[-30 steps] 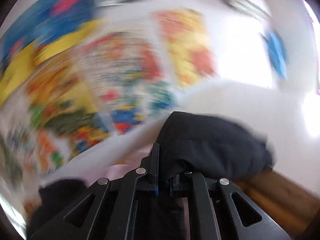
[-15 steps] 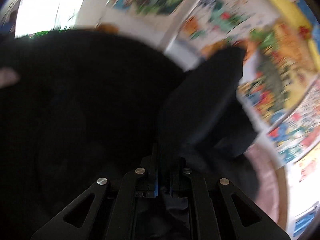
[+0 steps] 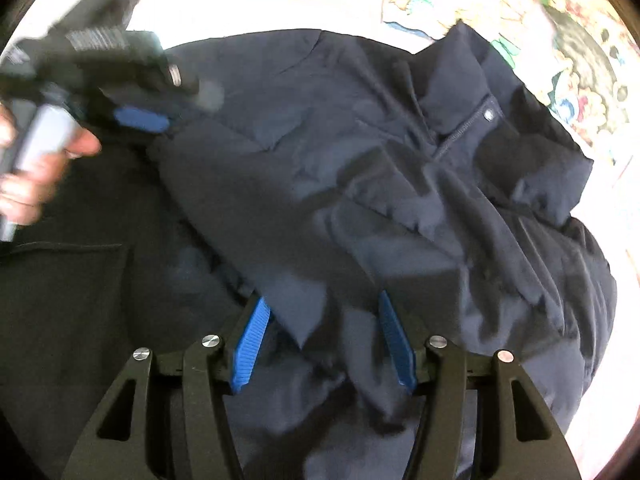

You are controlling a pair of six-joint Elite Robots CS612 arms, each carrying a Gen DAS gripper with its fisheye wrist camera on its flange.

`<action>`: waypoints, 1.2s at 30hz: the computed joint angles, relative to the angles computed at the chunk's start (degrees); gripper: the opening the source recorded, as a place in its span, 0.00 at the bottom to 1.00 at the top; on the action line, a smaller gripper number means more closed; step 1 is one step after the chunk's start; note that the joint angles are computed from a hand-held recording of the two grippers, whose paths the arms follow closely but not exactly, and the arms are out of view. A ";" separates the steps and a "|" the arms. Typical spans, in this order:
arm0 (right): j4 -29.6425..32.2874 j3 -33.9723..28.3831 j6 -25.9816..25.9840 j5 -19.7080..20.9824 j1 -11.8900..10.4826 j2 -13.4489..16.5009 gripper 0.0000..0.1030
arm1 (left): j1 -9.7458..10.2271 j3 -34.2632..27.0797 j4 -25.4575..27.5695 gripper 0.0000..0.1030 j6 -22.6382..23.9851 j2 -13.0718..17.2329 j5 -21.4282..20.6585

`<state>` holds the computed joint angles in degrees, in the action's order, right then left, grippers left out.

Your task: Fold large clothes

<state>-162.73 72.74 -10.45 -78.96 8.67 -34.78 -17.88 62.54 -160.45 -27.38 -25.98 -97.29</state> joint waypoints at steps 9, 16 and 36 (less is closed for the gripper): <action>-5.21 8.92 4.35 1.86 -3.82 -5.05 0.59 | -2.11 0.79 5.13 0.51 4.44 -0.96 11.18; -7.46 10.44 10.66 -1.98 -6.39 -4.83 0.61 | -4.23 3.19 -1.01 0.04 9.94 -2.38 23.02; -5.16 4.63 22.51 -13.25 -6.78 1.13 0.85 | -2.06 1.51 1.99 0.18 8.10 -1.16 18.40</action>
